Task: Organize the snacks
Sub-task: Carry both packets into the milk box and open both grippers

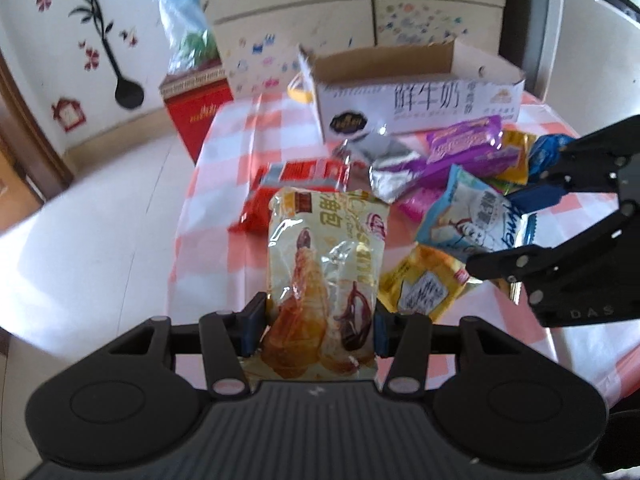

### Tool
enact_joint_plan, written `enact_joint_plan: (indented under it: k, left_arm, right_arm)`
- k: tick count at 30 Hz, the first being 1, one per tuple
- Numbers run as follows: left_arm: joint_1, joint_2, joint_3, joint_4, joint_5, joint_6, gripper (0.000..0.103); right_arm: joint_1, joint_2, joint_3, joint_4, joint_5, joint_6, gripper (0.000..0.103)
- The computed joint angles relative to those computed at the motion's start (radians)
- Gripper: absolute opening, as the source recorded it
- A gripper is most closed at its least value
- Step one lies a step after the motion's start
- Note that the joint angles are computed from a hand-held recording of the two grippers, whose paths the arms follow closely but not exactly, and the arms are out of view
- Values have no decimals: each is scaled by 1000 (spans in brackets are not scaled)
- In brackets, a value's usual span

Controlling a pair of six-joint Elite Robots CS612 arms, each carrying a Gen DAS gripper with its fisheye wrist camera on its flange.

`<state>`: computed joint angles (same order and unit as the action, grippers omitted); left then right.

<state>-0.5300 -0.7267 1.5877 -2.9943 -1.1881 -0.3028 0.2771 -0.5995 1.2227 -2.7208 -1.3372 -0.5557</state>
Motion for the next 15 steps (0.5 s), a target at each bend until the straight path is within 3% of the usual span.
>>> enact_joint_plan:
  k: [4,11,15]
  left_arm:
    - [-1,3,-5,-49,-4,45,50]
    - [-5,23,-47,-122,33,211,50]
    - [5,38,-93,-117,21,213,50]
  right_arm:
    - [-4,-2,-3,-23,4,2,57]
    - [-10,-6,-10,-75,-1,-20,57]
    - [-15,2,-28,-92,-16,1,57]
